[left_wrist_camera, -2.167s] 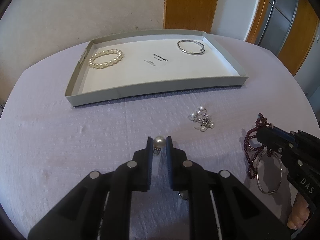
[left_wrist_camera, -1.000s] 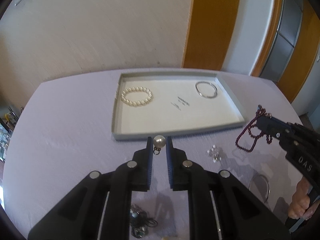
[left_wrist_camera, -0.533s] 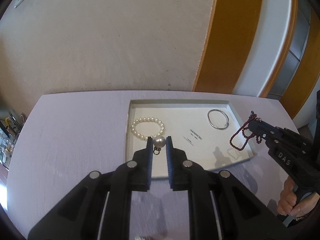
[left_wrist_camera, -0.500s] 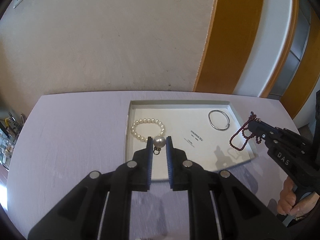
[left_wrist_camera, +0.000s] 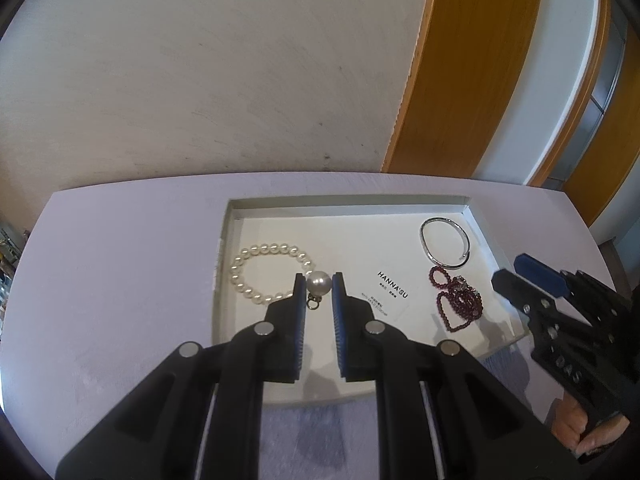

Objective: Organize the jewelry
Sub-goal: 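Lower the pearl pendant into the tray and open the left gripper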

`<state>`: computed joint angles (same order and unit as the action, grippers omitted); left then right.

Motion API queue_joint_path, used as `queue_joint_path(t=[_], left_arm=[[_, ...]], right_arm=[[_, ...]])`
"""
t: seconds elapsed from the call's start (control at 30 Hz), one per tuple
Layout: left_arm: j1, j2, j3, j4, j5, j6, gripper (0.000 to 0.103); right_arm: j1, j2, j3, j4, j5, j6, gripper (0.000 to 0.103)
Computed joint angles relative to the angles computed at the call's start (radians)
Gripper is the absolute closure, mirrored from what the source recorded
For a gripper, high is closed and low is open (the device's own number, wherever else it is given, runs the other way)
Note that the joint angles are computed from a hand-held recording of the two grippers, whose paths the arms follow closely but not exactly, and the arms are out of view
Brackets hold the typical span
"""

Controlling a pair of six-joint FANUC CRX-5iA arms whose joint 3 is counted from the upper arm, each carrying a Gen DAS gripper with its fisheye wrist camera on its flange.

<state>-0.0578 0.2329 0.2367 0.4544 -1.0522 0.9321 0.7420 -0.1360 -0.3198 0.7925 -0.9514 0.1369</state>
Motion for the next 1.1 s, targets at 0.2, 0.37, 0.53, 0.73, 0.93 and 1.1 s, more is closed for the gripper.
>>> queue_joint_path(t=[0.2, 0.37, 0.53, 0.73, 0.93, 1.1], left_arm=[[-0.038, 0.043, 0.038, -0.029, -0.002, 0.028, 0.09], [-0.076, 0.084, 0.074, -0.063, -0.003, 0.057, 0.09], [-0.104, 0.116, 0.106, -0.091, -0.004, 0.083, 0.088], [-0.091, 0.088, 0.083, -0.083, 0.019, 0.082, 0.055], [-0.049, 0.025, 0.035, -0.074, 0.021, 0.064, 0.055], [0.01, -0.069, -0.064, -0.044, 0.03, 0.005, 0.051]], right_arm=[[0.001, -0.013, -0.021, -0.009, 0.018, 0.0, 0.063], [-0.006, -0.025, -0.042, -0.012, 0.036, 0.0, 0.063], [-0.013, -0.031, -0.053, -0.028, 0.038, 0.011, 0.063], [-0.005, -0.054, -0.072, -0.022, 0.031, -0.006, 0.063], [0.047, -0.08, -0.082, 0.001, -0.02, -0.038, 0.063], [0.115, -0.108, -0.092, 0.029, -0.09, -0.088, 0.063]])
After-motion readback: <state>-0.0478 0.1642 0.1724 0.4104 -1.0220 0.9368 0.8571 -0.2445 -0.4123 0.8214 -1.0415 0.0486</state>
